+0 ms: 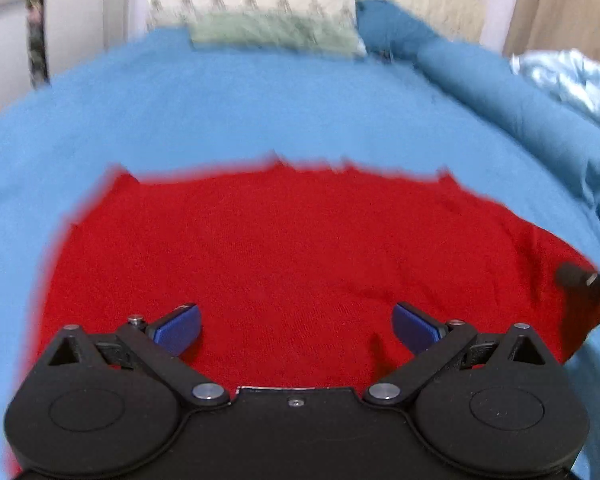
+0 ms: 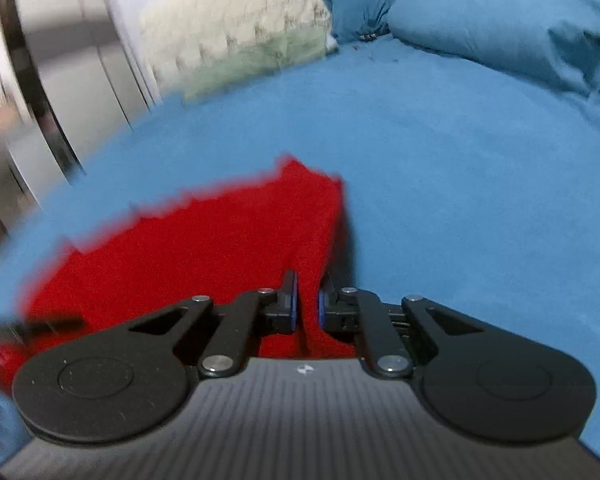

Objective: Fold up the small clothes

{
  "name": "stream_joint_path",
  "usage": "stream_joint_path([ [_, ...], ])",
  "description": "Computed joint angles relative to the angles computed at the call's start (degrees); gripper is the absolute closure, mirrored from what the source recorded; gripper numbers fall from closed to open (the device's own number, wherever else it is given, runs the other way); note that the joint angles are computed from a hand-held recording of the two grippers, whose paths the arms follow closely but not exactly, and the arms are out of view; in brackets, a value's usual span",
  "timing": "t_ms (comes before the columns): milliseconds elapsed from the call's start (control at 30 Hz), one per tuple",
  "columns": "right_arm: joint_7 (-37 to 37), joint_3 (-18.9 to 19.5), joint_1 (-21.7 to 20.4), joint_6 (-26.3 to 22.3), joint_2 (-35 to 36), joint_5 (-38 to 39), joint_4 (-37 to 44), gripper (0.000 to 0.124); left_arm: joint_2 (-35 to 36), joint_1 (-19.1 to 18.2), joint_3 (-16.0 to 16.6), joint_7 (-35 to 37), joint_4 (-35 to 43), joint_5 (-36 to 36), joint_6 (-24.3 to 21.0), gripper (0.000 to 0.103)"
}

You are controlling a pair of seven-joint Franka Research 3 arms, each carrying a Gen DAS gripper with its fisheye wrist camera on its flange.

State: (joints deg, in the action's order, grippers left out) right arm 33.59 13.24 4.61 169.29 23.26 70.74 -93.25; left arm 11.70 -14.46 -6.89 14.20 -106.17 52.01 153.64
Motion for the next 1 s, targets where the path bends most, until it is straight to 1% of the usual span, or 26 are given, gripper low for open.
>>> stream_joint_path([
  [33,-3.14,2.35,-1.79,-2.39,-0.56,4.48,1.30,0.100,-2.43,-0.25,0.83,-1.66,-1.74,2.67,-1.06,0.000],
  [100,-9.67,4.78,-2.93,-8.09,-1.17,12.64,3.83,0.100,-7.17,0.80,0.82,-3.02,-5.35,4.88,-3.81,0.000],
  [133,-12.27,5.50,-2.88,-11.13,-1.10,15.39,4.94,0.100,-9.33,1.57,0.43,-4.07,-7.15,5.81,-5.23,0.000],
  [200,-13.37,6.08,-1.56,-18.23,0.34,16.12,7.58,0.100,-13.20,3.25,-0.55,-5.63,-10.48,6.52,-8.40,0.000],
  [267,-11.56,6.02,1.19,-24.02,3.74,13.81,11.23,0.101,-16.09,4.99,-1.47,-5.44,-13.41,5.25,-10.29,0.000],
  [400,-1.39,3.80,8.72,-33.07,12.85,-0.24,19.39,0.102,-19.67,7.36,-3.07,-5.06,-19.05,-0.94,-12.02,0.000],
  [467,3.55,3.10,10.89,-36.11,16.50,-6.66,22.08,0.102,-20.48,7.56,-4.11,-3.72,-20.61,-3.59,-13.92,0.000],
  [500,4.96,2.96,11.55,-36.59,17.52,-9.00,22.26,0.102,-20.69,7.59,-4.52,-3.04,-21.32,-4.42,-14.57,0.000],
  [567,3.13,4.02,11.25,-34.86,17.38,-10.00,19.99,0.102,-21.08,7.66,-5.03,-1.83,-22.34,-5.20,-14.83,0.000],
  [600,1.22,5.05,10.29,-34.34,16.87,-9.06,18.64,0.098,-20.97,7.61,-5.18,-0.89,-22.26,-5.71,-14.61,0.000],
  [633,0.43,5.91,9.13,-34.85,16.48,-7.81,18.04,0.097,-20.86,7.59,-5.33,-0.29,-22.13,-5.94,-14.19,0.000],
  [667,0.16,6.39,8.10,-35.83,16.08,-6.81,17.84,0.090,-20.55,7.60,-5.52,-0.07,-21.74,-5.78,-13.59,0.000],
  [700,-0.66,6.85,7.13,-36.00,15.36,-5.30,17.38,0.065,-20.73,7.69,-5.45,0.27,-21.98,-5.46,-12.26,0.000],
  [733,-3.23,7.48,5.92,-34.29,13.36,-2.44,15.22,0.051,-20.99,7.75,-5.47,0.71,-22.05,-5.13,-11.18,0.000],
  [767,-7.16,8.10,4.64,-32.03,10.88,1.26,12.60,0.033,-22.14,7.70,-5.68,0.64,-22.96,-4.87,-10.56,0.000],
  [800,-10.25,8.03,3.77,-30.65,8.87,4.18,10.84,0.030,-22.59,7.82,-5.86,0.41,-23.16,-4.36,-9.45,0.000],
  [900,-17.27,6.26,2.57,-25.33,2.25,11.55,3.86,0.029,-23.55,8.68,-5.47,-1.37,-24.82,-3.86,-1.72,0.001],
  [933,-18.85,5.39,2.88,-23.12,0.75,13.11,2.32,0.028,-23.68,9.02,-5.14,-2.02,-25.48,-4.59,1.42,0.002],
  [1000,-21.96,3.54,3.91,-18.39,-2.36,15.47,-1.86,0.026,-23.60,9.36,-4.19,-1.00,-26.65,-7.93,7.12,0.003],
])
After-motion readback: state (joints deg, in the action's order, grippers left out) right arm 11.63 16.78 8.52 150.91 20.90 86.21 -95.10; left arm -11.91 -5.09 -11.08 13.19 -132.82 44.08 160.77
